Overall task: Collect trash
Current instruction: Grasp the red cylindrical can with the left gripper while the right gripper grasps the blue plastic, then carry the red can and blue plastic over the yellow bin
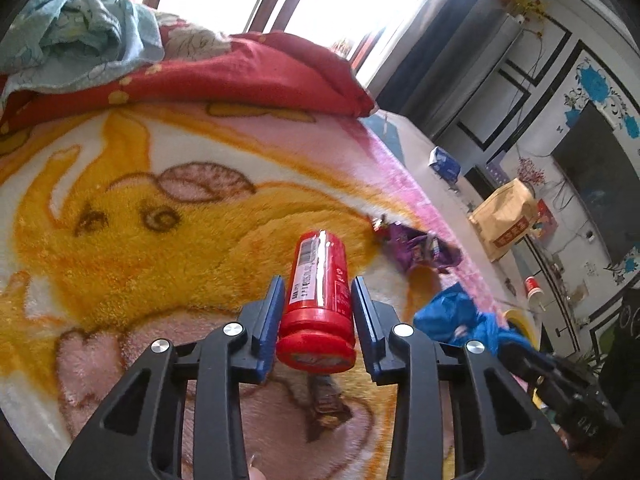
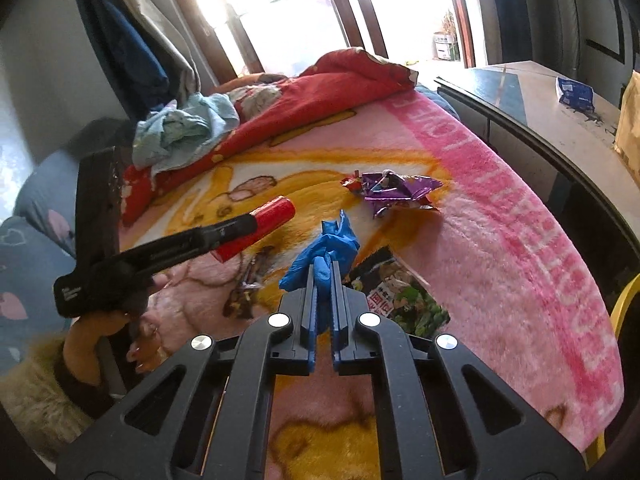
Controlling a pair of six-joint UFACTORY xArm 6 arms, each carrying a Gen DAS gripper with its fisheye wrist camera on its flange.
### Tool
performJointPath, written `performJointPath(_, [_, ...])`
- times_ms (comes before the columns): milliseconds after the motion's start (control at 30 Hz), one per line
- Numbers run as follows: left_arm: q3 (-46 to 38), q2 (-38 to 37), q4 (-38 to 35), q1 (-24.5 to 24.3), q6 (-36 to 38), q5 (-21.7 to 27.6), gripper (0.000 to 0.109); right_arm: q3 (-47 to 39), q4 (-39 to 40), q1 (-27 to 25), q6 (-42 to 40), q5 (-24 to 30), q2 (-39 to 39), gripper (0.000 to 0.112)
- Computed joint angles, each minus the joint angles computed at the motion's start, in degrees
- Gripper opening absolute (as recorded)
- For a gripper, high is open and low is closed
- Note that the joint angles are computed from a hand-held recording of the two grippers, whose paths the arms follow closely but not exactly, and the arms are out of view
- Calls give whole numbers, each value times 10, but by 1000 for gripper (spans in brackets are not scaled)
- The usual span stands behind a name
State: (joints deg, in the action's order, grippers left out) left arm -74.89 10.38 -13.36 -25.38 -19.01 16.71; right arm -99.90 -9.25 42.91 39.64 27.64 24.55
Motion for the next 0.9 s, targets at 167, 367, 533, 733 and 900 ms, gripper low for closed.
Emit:
performJointPath(167, [7, -18, 5, -6, -6, -14, 32, 24, 23, 3, -13, -25, -19, 2])
performJointPath(367, [9, -36, 0, -17, 5, -25, 32, 49, 3, 2, 10, -43, -45, 2])
performJointPath(533, [2, -41, -9, -30, 23, -30, 32, 78, -40, -6, 50, -49, -72, 2])
performJointPath(733, [-14, -34, -19, -46, 39, -31, 32, 126, -98, -16, 106, -58, -114, 2])
performJointPath(900, [-29, -27, -19, -61, 49, -29, 32, 166, -138, -27, 156, -64, -148, 2])
